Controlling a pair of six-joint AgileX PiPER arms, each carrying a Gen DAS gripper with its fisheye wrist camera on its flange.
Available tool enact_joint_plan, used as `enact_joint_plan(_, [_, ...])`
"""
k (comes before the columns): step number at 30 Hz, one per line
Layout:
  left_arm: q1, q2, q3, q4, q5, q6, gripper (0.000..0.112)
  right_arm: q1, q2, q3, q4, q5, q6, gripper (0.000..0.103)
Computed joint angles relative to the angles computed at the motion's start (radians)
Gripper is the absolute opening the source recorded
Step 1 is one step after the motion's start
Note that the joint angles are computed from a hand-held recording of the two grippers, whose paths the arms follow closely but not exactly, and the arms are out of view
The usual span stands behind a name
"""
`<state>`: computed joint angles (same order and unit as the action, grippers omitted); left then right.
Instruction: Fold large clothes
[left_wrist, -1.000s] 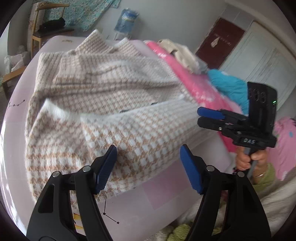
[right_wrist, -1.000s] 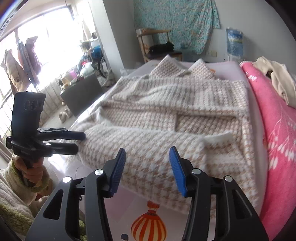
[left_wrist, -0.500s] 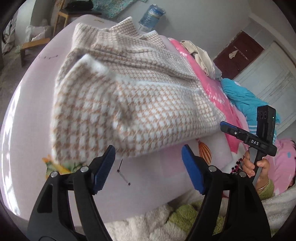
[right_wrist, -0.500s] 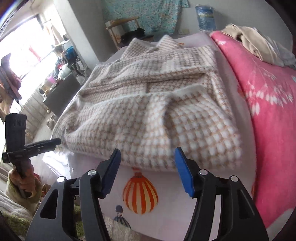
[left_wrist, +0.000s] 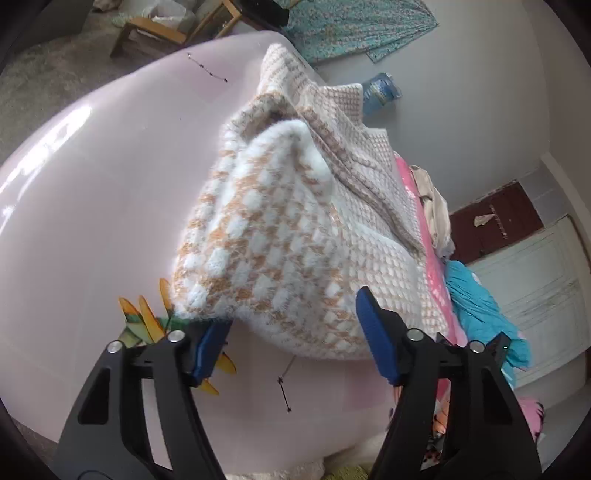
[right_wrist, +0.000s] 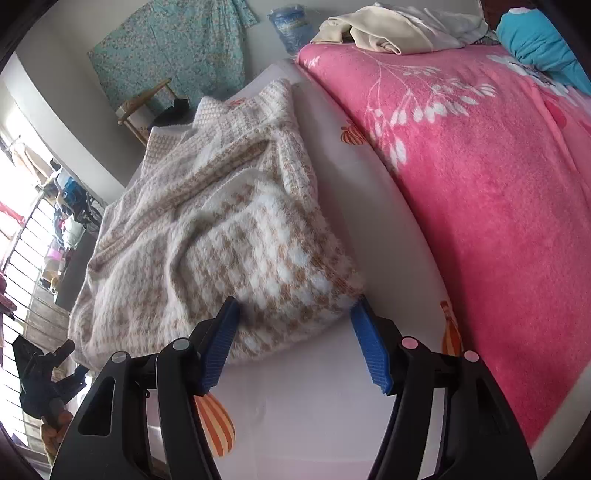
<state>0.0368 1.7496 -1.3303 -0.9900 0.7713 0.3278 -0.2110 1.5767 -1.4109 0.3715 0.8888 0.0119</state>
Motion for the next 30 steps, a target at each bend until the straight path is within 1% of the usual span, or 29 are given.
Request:
enact_joint_plan(1, [-0.029,0.000,-0.018,0.084,-0.043,-0.064,0.046,0.015,0.003,0.003,-0.013,-0.025,0.010,0.056])
enact_joint_plan(2, [-0.051,-0.003,-0.036,0.163,-0.068,-0.114,0.041,0.037,0.006,-0.005,-0.053,-0.034,0.042,0.045])
enact_joint_plan(3, [-0.075,-0.006,-0.052,0.248,-0.089,-0.166,0.032,0.059,0.017,-0.018,-0.097,-0.038,0.075,0.035])
enact_joint_plan(4, [-0.101,-0.013,-0.067,0.347,-0.106,-0.227,0.026,0.073,0.019,-0.026,-0.124,-0.037,0.093,0.029])
enact_joint_plan(5, [-0.122,-0.029,-0.072,0.416,-0.117,-0.253,0.016,0.083,0.017,-0.035,-0.138,-0.036,0.102,0.022])
enact_joint_plan(6, [-0.143,-0.049,-0.075,0.483,-0.127,-0.284,0.011,0.097,0.003,-0.036,-0.158,-0.041,0.116,0.018])
enact_joint_plan(8, [-0.174,-0.100,-0.067,0.572,-0.146,-0.316,0.009,0.125,-0.041,-0.035,-0.221,-0.055,0.154,0.015])
enact_joint_plan(9, [-0.180,-0.129,-0.059,0.586,-0.151,-0.314,0.008,0.134,-0.064,-0.037,-0.238,-0.055,0.168,0.011])
enact_joint_plan(12, [-0.174,-0.202,-0.044,0.572,-0.140,-0.264,0.007,0.132,-0.130,-0.037,-0.223,-0.034,0.162,0.009])
enact_joint_plan(15, [-0.135,-0.243,-0.049,0.527,-0.069,-0.215,0.006,0.122,-0.173,-0.046,-0.196,0.014,0.140,0.009])
enact_joint_plan(19, [-0.022,-0.272,-0.021,0.403,0.074,-0.136,0.006,0.047,-0.235,-0.014,-0.058,0.115,0.057,0.009])
enact_joint_plan(22, [0.048,-0.252,0.033,0.334,0.149,-0.093,0.008,0.018,-0.238,0.034,-0.017,0.171,0.018,0.011])
enact_joint_plan(23, [0.060,-0.236,0.047,0.345,0.162,-0.102,0.012,0.006,-0.222,0.049,-0.009,0.190,-0.001,0.014])
enact_joint_plan(24, [0.071,-0.223,0.059,0.362,0.164,-0.122,0.014,-0.006,-0.202,0.057,-0.011,0.209,-0.007,0.020])
enact_joint_plan(25, [0.089,-0.213,0.064,0.377,0.172,-0.139,0.017,-0.024,-0.182,0.057,-0.008,0.232,-0.015,0.023])
enact_joint_plan(26, [0.115,-0.212,0.069,0.377,0.182,-0.140,0.024,-0.048,-0.165,0.045,-0.005,0.265,-0.024,0.029])
enact_joint_plan(27, [0.136,-0.227,0.078,0.375,0.182,-0.143,0.025,-0.073,-0.160,0.030,-0.004,0.289,-0.036,0.035])
enact_joint_plan(28, [0.169,-0.243,0.082,0.361,0.187,-0.122,0.026,-0.098,-0.168,0.017,-0.006,0.301,-0.053,0.038])
enact_joint_plan(29, [0.192,-0.262,0.078,0.365,0.186,-0.112,0.029,-0.121,-0.181,0.004,-0.012,0.306,-0.069,0.046])
enact_joint_plan(30, [0.203,-0.278,0.070,0.381,0.179,-0.111,0.030,-0.137,-0.198,-0.010,-0.026,0.303,-0.072,0.047])
